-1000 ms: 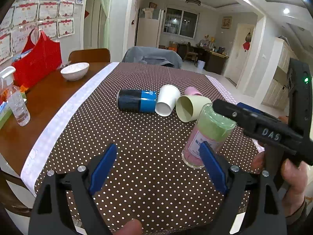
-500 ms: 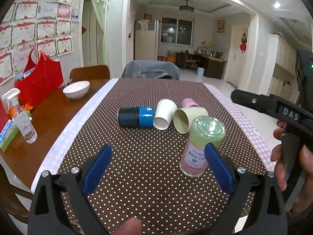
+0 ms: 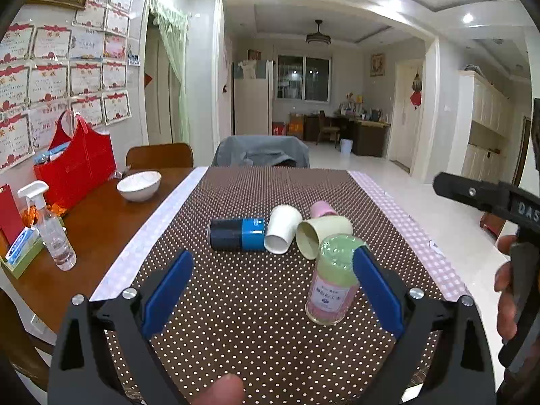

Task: Flip cup upside down

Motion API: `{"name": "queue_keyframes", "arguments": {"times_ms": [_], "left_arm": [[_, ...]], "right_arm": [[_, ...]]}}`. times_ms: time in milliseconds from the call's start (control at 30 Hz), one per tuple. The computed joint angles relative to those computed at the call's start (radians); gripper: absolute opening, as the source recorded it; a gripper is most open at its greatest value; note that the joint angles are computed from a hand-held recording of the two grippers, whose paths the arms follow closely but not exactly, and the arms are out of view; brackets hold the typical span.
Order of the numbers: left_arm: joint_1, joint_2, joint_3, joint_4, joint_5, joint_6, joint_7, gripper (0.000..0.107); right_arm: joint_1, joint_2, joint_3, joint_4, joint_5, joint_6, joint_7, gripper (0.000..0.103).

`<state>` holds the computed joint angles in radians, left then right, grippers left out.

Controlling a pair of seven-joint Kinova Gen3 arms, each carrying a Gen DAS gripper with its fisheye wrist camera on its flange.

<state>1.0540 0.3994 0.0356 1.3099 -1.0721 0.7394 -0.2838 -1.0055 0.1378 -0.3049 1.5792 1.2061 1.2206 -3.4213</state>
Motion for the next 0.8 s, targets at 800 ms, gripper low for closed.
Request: {"name": "queue_keyframes", "arguments": {"times_ms": [800], "left_arm": [[0.029, -0.111, 0.121, 0.162, -0.315, 0.115, 0.288, 0.094]], "right_arm": [[-0.293, 0.133, 0.016, -0.134, 0.118, 0.433, 0.043, 0.097]]}}
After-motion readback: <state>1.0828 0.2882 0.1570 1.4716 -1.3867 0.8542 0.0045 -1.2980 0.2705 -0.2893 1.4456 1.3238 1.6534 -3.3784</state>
